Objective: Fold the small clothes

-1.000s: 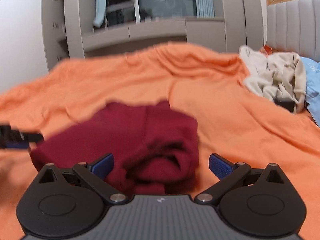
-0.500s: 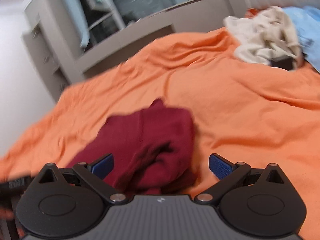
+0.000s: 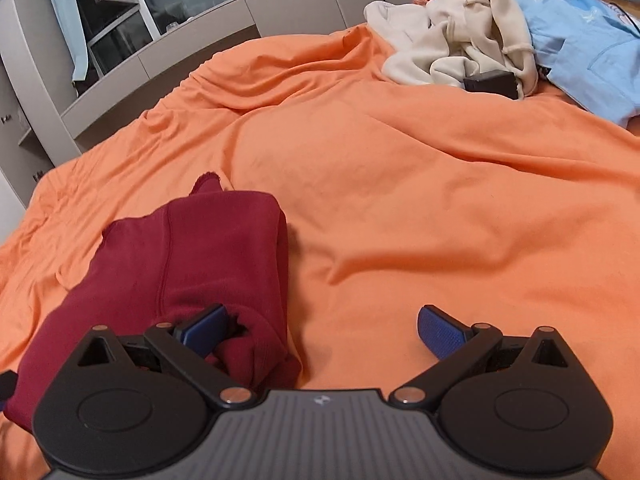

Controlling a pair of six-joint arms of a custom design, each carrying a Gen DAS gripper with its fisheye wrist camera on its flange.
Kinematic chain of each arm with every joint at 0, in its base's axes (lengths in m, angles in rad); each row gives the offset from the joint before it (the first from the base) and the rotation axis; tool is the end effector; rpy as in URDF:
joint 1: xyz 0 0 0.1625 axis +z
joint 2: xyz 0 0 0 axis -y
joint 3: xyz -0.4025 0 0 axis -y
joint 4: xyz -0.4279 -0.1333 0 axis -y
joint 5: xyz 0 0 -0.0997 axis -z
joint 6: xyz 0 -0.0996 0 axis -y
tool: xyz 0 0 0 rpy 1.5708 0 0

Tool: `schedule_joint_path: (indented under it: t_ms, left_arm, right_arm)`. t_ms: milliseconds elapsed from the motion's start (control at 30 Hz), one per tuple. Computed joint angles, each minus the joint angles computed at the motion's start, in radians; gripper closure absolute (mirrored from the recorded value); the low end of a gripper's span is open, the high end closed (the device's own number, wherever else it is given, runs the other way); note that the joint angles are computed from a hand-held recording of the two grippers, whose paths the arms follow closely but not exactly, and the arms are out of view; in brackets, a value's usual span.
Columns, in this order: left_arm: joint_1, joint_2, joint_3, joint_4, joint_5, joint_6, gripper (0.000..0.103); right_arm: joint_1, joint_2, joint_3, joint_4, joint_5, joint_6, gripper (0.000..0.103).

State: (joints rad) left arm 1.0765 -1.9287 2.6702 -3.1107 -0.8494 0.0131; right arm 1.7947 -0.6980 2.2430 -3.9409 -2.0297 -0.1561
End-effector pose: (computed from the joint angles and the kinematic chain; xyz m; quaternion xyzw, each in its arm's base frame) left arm 0.0340 -0.3565 0.2697 0.0836 0.8689 -0.4307 0.2292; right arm 0.1875 -0.4215 0.0061 0.0789 -0.8933 0.3973 0.1950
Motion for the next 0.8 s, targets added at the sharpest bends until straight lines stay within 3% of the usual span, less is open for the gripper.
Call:
schedule_joint_path:
  t_ms: [233, 300, 400, 567, 633, 700, 767, 800]
  left_arm:
    - [0.008, -0.015, -0.007, 0.025, -0.017, -0.004, 0.000]
    - [0.014, -0.025, -0.011, 0.024, -0.039, 0.011, 0.000]
    - [0.027, -0.034, -0.020, 0.028, -0.082, 0.038, 0.000]
    - [0.086, 0.031, -0.084, 0.027, -0.197, 0.119, 0.000]
    - [0.121, 0.082, -0.124, 0.024, -0.246, 0.141, 0.000]
    - [0.155, 0.128, -0.157, 0.011, -0.285, 0.139, 0.000]
    - [0.185, 0.168, -0.180, -0.011, -0.318, 0.136, 0.001]
    - [0.196, 0.184, -0.190, -0.010, -0.325, 0.140, 0.001]
  right_arm:
    - [0.040, 0.026, -0.008, -0.024, -0.067, -0.046, 0.000]
    - [0.030, 0.017, 0.008, -0.059, -0.022, -0.055, 0.000]
    - [-0.009, -0.012, 0.040, -0.107, 0.103, -0.051, 0.000]
    - [-0.062, -0.049, 0.024, -0.048, 0.230, -0.042, 0.000]
    - [-0.060, -0.034, 0.005, -0.044, 0.192, -0.066, 0.008]
    - [-0.061, -0.021, -0.010, -0.043, 0.174, -0.083, 0.026]
    - [-0.084, -0.023, -0.012, -0.033, 0.230, -0.080, 0.033]
    - [-0.094, -0.021, -0.014, -0.038, 0.260, -0.084, 0.045]
